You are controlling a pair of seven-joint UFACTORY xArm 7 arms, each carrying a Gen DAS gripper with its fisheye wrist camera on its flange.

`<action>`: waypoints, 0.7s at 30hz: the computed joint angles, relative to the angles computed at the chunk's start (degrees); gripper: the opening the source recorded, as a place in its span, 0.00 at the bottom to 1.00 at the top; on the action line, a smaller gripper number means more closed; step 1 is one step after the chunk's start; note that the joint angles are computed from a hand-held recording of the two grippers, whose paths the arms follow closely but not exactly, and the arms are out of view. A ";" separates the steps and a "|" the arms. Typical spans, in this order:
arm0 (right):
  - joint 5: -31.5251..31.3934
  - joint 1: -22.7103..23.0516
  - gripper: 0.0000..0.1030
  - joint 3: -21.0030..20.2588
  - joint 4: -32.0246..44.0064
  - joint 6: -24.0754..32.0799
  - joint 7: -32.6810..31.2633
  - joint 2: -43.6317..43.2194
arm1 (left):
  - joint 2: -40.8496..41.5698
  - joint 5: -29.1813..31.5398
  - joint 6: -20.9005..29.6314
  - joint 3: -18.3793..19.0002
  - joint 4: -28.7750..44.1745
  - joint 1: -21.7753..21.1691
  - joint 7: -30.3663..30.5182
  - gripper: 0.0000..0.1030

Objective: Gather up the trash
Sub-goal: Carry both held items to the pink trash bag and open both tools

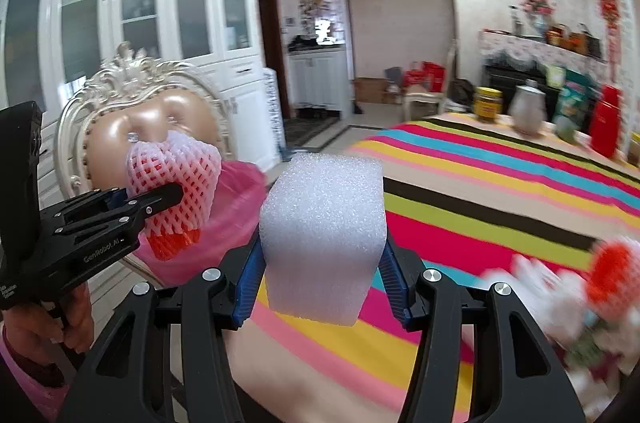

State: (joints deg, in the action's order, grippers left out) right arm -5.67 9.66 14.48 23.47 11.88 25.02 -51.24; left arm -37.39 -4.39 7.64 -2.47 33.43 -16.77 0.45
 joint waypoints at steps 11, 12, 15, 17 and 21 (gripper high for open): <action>0.67 5.75 0.50 -2.63 16.27 -10.36 -6.90 27.55 | 11.26 -4.87 0.90 9.09 7.50 1.93 6.54 0.30; 1.30 7.15 0.50 -3.72 17.39 -10.70 -7.94 29.24 | 12.55 -5.61 0.81 9.41 8.22 2.08 6.99 0.30; 2.86 9.16 0.50 -4.91 21.02 -11.14 -9.84 33.90 | 15.03 -7.33 0.44 9.27 9.14 3.04 7.58 0.32; 4.78 11.42 0.51 -6.46 23.04 -11.69 -11.59 36.92 | 16.45 -8.88 -0.33 9.90 9.47 3.06 8.50 0.33; 18.13 26.06 0.54 -18.02 25.63 -12.40 -24.85 41.06 | 18.51 -11.55 -1.32 10.73 9.83 3.36 10.00 0.41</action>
